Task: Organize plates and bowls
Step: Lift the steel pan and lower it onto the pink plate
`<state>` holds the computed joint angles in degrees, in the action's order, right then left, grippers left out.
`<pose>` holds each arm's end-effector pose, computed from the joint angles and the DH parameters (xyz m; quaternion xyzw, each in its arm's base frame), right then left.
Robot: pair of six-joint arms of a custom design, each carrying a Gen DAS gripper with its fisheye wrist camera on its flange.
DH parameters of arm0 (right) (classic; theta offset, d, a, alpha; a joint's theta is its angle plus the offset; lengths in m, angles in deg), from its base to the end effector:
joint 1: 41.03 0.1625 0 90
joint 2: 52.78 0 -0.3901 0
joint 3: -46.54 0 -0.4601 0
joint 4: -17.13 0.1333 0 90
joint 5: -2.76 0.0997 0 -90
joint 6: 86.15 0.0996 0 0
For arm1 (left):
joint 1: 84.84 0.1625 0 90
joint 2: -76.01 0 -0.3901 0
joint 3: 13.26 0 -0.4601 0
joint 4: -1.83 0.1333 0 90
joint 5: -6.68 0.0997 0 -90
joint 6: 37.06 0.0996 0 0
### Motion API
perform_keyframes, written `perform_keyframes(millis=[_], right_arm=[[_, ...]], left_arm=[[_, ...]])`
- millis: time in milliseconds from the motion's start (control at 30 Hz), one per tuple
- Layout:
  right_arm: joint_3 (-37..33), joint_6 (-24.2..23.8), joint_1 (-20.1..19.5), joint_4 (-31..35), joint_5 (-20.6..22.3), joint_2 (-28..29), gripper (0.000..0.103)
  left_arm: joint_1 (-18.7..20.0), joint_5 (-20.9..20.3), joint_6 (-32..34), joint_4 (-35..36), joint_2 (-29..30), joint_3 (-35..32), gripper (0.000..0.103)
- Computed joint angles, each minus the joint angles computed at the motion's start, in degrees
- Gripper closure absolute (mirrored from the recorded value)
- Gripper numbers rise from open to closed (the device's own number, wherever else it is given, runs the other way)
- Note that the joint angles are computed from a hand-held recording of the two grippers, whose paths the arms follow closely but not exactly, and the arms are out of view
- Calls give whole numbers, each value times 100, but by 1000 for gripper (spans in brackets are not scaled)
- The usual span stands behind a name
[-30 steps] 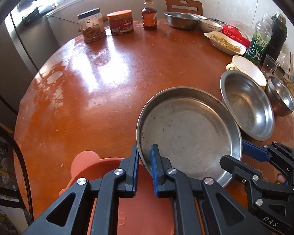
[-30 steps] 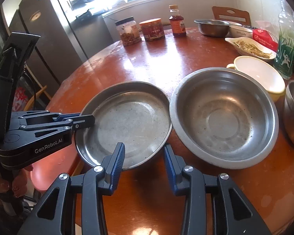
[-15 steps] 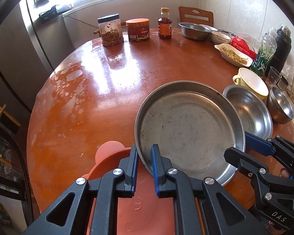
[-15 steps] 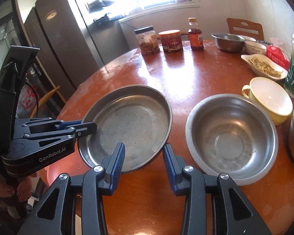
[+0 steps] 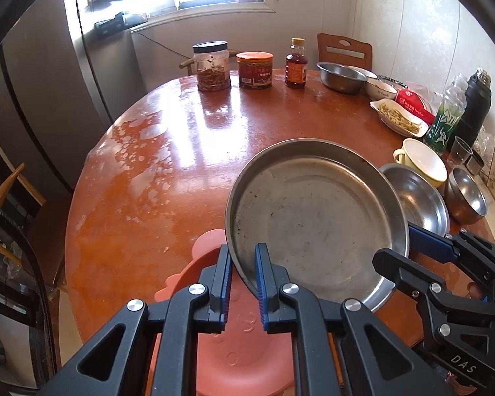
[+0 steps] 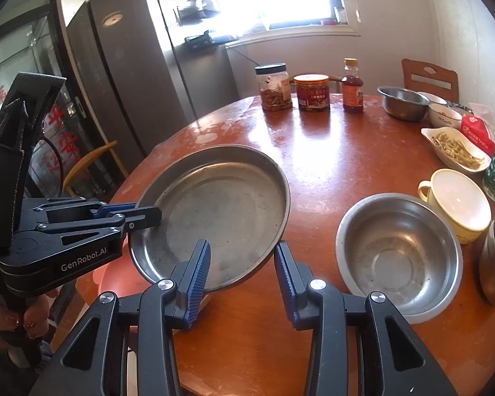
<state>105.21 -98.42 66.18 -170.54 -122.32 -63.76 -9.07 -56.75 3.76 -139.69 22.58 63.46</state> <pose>0.3150 -0.7600 -0.0795 0.0968 -0.8682 0.4142 0.2555 -0.0206 -0.8046 0.2626 0.3865 0.8629 -0.1797 0.2715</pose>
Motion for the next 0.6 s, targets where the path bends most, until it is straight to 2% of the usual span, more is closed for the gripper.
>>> perform_keyframes(millis=[333, 600], right_arm=[[-435, -394, 164, 143, 119, 331, 61], [-858, -429, 214, 486, 140, 612, 61]], left_arm=[[119, 18, -8, -426, -411, 356, 89], [252, 4, -151, -519, -534, 443, 89]])
